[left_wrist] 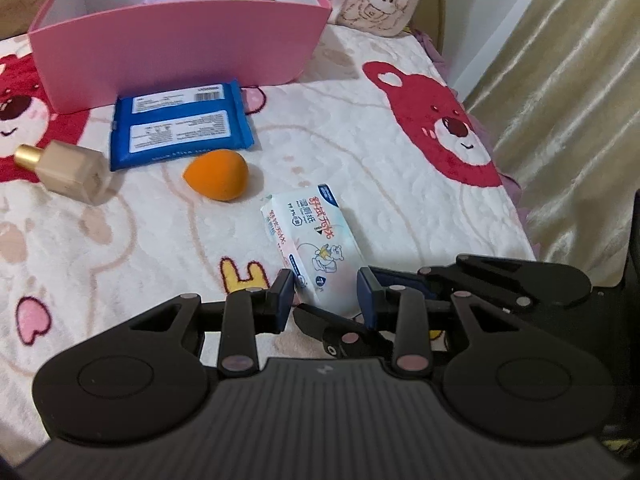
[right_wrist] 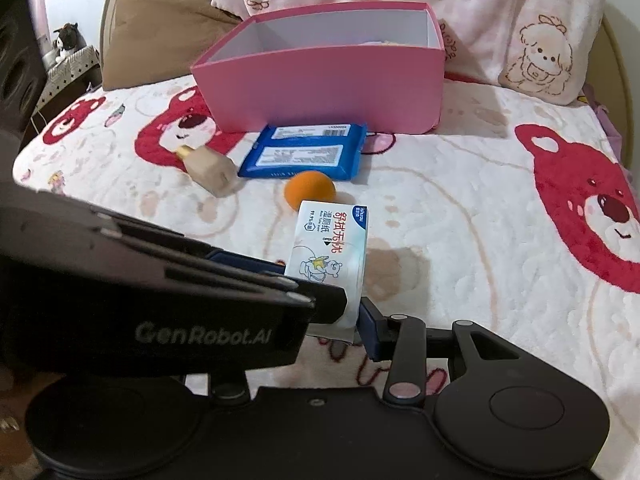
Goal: Organize objects
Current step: 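Carry the wet-wipe pack with the left tool into the pink box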
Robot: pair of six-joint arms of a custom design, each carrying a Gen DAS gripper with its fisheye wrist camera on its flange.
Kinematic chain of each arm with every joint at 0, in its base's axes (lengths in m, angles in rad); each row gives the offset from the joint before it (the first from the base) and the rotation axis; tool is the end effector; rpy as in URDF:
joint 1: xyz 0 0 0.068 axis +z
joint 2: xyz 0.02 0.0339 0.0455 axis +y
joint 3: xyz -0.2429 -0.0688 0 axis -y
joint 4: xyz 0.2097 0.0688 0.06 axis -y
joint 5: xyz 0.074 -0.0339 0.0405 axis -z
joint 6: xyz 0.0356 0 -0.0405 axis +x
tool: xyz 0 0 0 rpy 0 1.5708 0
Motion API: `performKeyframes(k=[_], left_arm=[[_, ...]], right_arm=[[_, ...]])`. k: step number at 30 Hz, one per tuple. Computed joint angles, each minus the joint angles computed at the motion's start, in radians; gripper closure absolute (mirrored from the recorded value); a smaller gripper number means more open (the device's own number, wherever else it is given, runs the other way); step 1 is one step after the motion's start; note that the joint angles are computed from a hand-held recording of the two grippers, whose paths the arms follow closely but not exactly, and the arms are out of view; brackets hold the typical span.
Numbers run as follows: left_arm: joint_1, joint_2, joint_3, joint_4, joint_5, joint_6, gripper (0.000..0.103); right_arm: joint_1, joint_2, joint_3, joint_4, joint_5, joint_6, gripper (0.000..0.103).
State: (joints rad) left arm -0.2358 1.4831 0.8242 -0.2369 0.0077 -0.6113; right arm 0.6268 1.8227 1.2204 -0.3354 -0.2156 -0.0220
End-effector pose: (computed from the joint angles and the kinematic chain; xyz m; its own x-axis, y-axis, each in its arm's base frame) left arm 0.2622 -0.0633 0.1890 -0.7584 -0.4080 -0.5083 -0.2405 0.9000 -0.3636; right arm 0.2804 0.2125 0.1917 -0.6379 -0.4885 -0.5953 -0.6897 0.7063 0.1594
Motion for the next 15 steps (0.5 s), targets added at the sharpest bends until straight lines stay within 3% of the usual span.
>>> performKeyframes(k=[8, 15], left_arm=[[0.016, -0.084, 0.031, -0.096, -0.014, -0.017, 0.071], [0.084, -0.165, 0.119, -0.224, 0.010, 0.026, 0.071]], right_arm=[[0.031, -0.012, 0.088, -0.096, 0.015, 0.014, 0.056], [0.060, 0.001, 0.269, -0.231, 0.026, -0.013, 0.056]])
